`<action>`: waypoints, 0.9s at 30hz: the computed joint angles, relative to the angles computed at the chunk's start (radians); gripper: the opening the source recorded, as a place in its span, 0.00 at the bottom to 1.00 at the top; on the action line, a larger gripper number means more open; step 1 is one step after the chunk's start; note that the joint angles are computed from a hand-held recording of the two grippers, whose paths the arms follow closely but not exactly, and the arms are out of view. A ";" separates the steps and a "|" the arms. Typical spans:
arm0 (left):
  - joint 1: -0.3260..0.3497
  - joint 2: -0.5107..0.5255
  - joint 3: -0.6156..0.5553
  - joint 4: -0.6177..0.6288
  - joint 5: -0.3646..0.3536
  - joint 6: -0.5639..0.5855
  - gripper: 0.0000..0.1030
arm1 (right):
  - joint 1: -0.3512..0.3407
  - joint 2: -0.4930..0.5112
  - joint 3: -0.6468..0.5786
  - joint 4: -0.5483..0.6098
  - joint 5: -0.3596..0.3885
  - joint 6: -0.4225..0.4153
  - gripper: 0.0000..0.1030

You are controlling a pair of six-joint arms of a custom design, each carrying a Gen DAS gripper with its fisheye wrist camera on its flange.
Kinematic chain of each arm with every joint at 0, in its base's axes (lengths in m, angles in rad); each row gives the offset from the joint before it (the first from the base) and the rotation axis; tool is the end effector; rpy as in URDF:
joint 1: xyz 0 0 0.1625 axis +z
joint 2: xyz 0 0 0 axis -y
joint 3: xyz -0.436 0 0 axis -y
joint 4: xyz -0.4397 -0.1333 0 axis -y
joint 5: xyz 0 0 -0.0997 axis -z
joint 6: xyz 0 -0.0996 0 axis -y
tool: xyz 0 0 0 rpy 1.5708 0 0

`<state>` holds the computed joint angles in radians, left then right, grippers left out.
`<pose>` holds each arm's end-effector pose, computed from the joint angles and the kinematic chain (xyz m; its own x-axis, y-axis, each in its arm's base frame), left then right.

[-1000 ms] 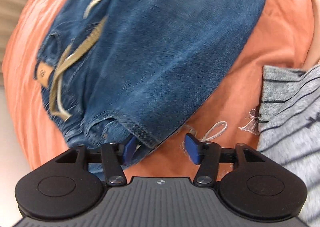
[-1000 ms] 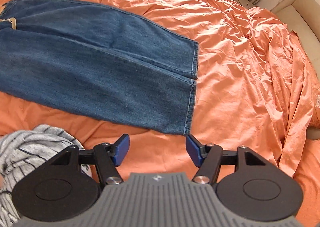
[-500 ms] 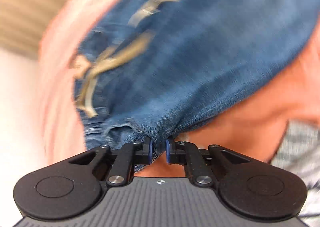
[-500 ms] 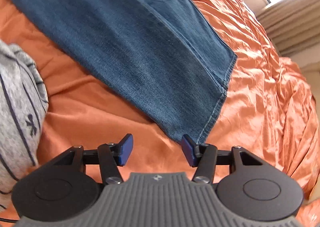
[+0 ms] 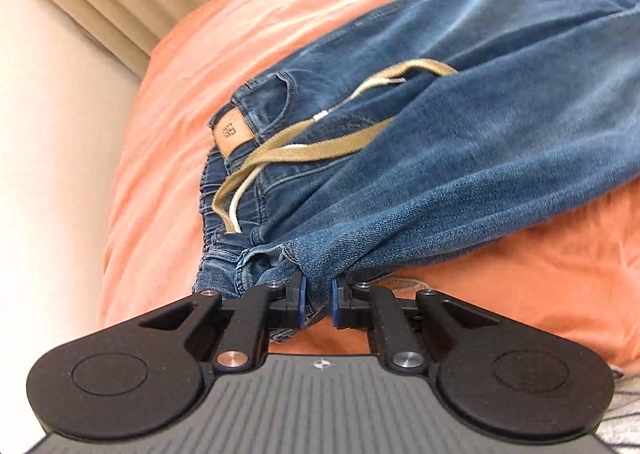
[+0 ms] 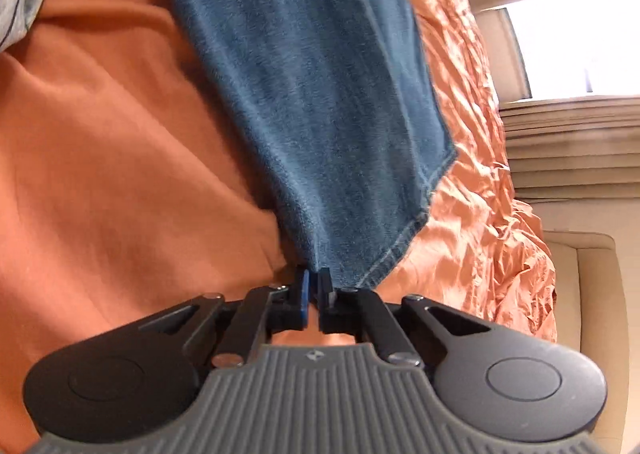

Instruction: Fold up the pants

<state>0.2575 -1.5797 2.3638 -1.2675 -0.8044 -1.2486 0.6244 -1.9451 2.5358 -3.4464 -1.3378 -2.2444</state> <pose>-0.2291 -0.2696 0.1663 -0.2964 0.1578 -0.9419 0.5316 0.8466 -0.0254 -0.1738 -0.3179 0.3917 0.2881 -0.5405 0.7905 -0.7278 0.4129 0.5476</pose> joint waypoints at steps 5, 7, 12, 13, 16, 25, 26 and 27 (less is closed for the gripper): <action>-0.029 -0.023 -0.010 0.053 0.032 -0.083 0.12 | -0.010 -0.099 0.006 0.014 0.139 0.186 0.00; -0.044 -0.039 -0.021 0.095 0.050 -0.125 0.11 | 0.004 -0.143 0.005 0.010 0.186 0.273 0.00; -0.101 -0.086 -0.058 0.225 0.098 -0.229 0.11 | 0.079 -0.228 -0.013 -0.005 0.192 0.466 0.00; -0.109 -0.100 -0.067 0.242 0.103 -0.238 0.11 | 0.098 -0.234 -0.021 -0.006 0.176 0.493 0.00; -0.124 -0.122 -0.092 0.268 0.122 -0.226 0.11 | 0.163 -0.247 -0.042 -0.002 0.108 0.576 0.00; 0.082 -0.018 -0.156 0.136 0.214 -0.038 0.11 | 0.432 0.090 -0.254 -0.074 -0.373 0.738 0.00; 0.089 0.000 -0.157 0.130 0.220 -0.018 0.11 | 0.432 0.089 -0.255 -0.027 -0.382 0.728 0.00; 0.096 0.008 -0.155 0.114 0.221 0.003 0.11 | 0.431 0.072 -0.251 0.044 -0.380 0.713 0.00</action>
